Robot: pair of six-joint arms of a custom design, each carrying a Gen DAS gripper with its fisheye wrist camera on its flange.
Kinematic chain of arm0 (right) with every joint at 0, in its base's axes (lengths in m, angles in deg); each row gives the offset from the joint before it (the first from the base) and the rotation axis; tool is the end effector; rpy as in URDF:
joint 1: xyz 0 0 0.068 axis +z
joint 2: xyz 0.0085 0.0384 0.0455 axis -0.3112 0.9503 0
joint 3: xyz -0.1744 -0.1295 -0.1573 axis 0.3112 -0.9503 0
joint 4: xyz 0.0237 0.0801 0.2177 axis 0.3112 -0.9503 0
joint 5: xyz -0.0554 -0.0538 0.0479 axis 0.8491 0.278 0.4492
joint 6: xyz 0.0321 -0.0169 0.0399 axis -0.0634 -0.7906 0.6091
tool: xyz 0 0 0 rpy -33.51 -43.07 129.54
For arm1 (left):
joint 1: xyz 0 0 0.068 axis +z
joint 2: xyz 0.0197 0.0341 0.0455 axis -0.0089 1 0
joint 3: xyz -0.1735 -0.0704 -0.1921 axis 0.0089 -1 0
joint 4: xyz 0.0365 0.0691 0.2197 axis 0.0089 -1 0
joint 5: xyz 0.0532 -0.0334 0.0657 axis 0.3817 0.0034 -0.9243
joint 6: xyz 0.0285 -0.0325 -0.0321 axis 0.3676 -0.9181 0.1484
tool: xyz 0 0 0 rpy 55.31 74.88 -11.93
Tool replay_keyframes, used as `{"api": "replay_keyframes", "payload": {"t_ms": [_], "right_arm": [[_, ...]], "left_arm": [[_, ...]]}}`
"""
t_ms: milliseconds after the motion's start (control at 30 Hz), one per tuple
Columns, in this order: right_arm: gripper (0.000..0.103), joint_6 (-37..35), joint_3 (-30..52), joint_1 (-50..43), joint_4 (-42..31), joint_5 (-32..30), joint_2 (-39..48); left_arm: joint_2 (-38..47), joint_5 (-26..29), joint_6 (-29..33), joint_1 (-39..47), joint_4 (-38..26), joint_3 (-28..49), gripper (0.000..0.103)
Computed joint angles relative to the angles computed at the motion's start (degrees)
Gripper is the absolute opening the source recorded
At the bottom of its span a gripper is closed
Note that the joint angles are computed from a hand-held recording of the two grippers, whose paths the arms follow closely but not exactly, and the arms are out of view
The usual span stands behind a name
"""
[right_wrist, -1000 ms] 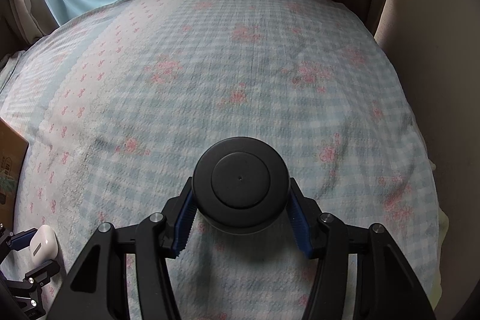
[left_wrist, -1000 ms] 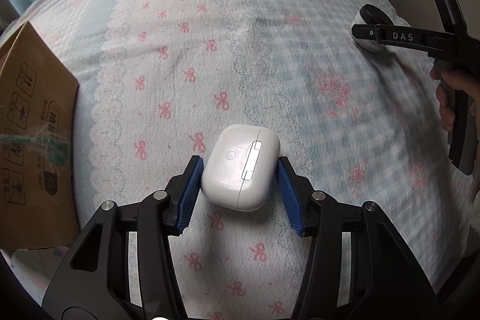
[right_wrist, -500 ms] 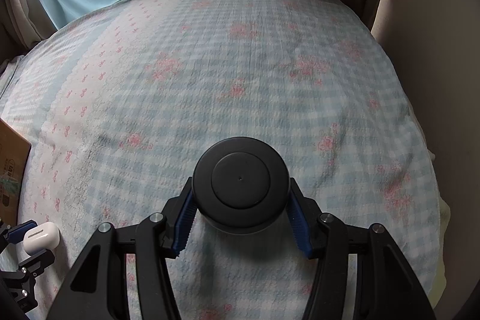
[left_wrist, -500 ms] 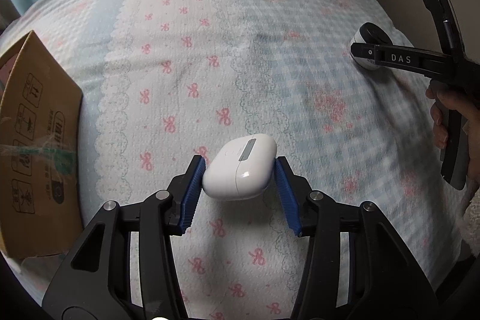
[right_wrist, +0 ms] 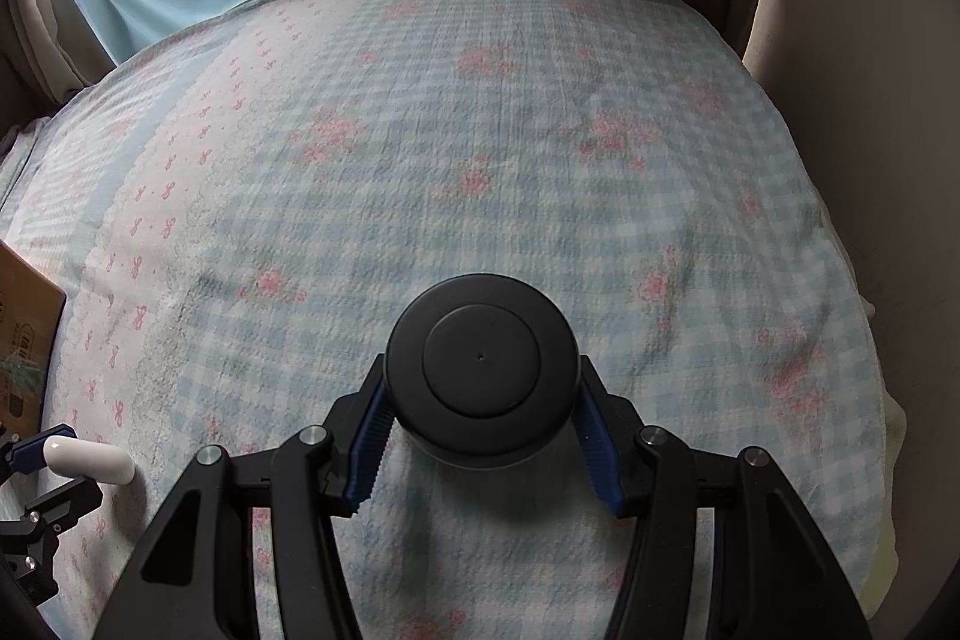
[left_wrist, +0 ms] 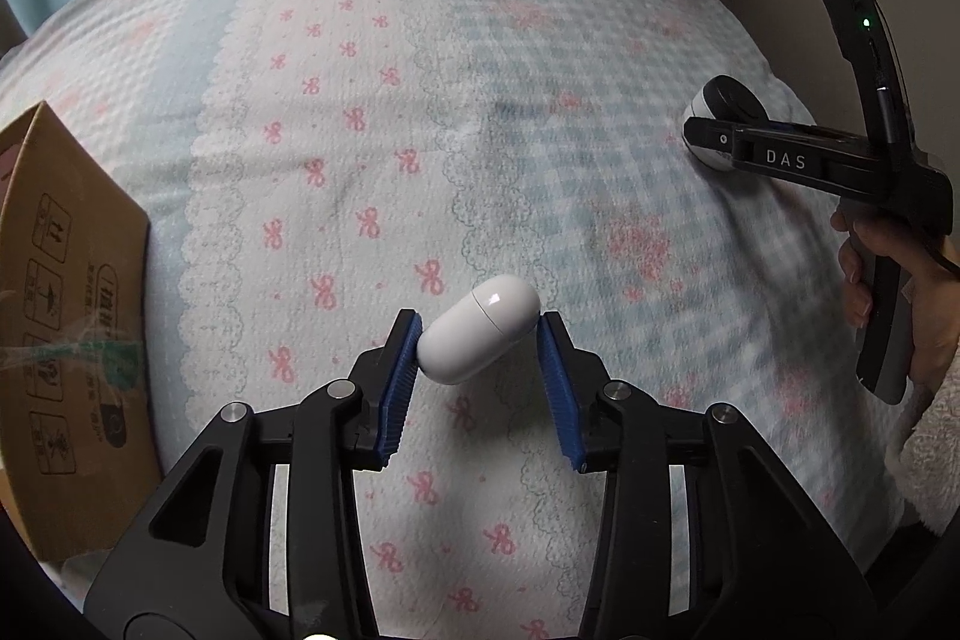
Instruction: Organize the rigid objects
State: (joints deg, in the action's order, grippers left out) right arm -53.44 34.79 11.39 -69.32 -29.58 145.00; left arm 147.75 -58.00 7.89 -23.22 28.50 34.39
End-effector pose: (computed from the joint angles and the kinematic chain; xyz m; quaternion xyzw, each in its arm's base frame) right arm 0.2975 0.1561 0.1447 0.0617 0.9595 -0.0065 0.2749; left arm 0.2767 -0.1219 0.1511 0.2058 0.9462 -0.1232 0.2173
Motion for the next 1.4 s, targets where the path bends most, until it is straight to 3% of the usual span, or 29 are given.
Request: {"api": "replay_keyframes", "payload": {"t_ms": [100, 933, 1100, 1267, 1400], "right_arm": [[0.052, 0.3, -0.2, 0.0, 0.1, -0.2, -0.2], [0.052, 3.4, -1.0, 1.4, -2.7, -0.6, -4.5], [0.052, 4.5, 4.0, 3.7, -9.1, 0.1, -5.8], [0.052, 7.2, 14.6, 8.0, -21.2, 1.3, -6.1], [0.052, 11.6, 19.7, 11.9, -26.3, 2.8, -6.4]], "left_arm": [[0.2, 1.2, 0.3, 0.4, -0.9, 0.9, 0.023], [-1.9, 6.5, -0.6, 3.8, -5.4, 4.8, 0.019], [-6.8, 8.8, 0.1, 6.2, -10.0, 6.6, 0.018], [-10.3, 12.2, 2.6, 10.6, -18.9, 11.9, 0.018], [-6.4, 9.2, 6.5, 11.4, -24.2, 13.7, 0.019]]}}
